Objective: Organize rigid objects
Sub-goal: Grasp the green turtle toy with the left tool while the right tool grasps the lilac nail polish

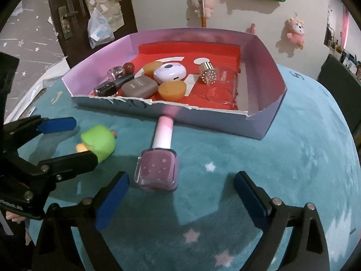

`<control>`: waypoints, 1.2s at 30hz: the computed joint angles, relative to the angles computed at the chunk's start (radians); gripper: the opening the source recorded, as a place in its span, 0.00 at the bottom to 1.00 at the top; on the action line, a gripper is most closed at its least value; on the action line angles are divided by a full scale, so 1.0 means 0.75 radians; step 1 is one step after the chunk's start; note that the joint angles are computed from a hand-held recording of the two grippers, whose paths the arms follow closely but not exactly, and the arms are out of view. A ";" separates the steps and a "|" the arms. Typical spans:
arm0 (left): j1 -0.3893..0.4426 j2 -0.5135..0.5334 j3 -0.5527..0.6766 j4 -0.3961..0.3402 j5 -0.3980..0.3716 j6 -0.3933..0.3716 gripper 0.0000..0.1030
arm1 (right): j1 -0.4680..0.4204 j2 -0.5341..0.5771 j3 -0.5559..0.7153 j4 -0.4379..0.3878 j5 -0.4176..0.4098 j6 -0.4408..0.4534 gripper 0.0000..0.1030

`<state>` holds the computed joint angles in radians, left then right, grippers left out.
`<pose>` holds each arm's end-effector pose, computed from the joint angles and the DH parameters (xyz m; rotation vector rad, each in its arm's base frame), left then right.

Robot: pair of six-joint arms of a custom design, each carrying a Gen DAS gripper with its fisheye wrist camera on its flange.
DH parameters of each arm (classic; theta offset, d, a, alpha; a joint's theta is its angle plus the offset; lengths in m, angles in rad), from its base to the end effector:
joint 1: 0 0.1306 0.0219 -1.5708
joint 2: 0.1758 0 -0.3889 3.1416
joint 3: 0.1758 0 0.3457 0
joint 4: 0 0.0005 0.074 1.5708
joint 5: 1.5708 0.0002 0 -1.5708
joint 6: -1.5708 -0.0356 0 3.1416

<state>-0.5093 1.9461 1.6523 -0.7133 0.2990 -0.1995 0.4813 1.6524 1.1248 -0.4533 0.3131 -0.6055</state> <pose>0.5307 -0.3089 0.2704 1.0034 2.3866 -0.5005 0.4303 0.2118 0.2429 0.2727 2.4684 0.0545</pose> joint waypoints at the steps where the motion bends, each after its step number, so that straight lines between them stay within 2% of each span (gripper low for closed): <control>1: 0.000 0.004 0.003 -0.003 0.000 0.002 0.90 | -0.002 -0.001 -0.001 0.005 -0.003 0.000 0.93; 10: -0.008 0.039 0.032 -0.022 -0.062 -0.010 0.87 | -0.001 0.016 0.027 -0.016 0.023 0.025 0.84; 13: -0.004 0.046 0.039 -0.028 -0.044 -0.013 0.87 | -0.005 0.014 0.024 -0.009 0.019 0.024 0.82; 17: -0.007 0.051 0.043 -0.037 -0.041 -0.033 0.79 | -0.006 0.016 0.026 -0.009 0.019 0.033 0.81; 22: -0.021 0.033 -0.004 0.014 -0.125 -0.075 0.79 | -0.012 0.009 0.023 -0.012 0.013 0.056 0.78; 27: -0.018 0.034 -0.007 0.023 -0.116 -0.078 0.78 | -0.013 -0.003 0.006 -0.003 0.005 0.070 0.78; 31: -0.023 0.035 -0.007 0.030 -0.128 -0.084 0.70 | -0.014 0.006 0.011 0.031 -0.045 0.097 0.78; 33: -0.025 0.033 -0.008 0.031 -0.122 -0.091 0.63 | -0.008 0.019 0.026 0.035 -0.053 0.127 0.73; 35: -0.027 0.033 -0.006 0.027 -0.110 -0.103 0.51 | 0.002 0.043 0.058 0.011 -0.017 0.166 0.56; 36: -0.028 0.031 -0.008 0.031 -0.107 -0.111 0.47 | 0.005 0.050 0.065 0.008 -0.005 0.174 0.51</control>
<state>-0.5305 1.9694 1.6462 -0.6897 0.2189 -0.2824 0.4854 1.6899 1.1739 -0.4476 0.3091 -0.4748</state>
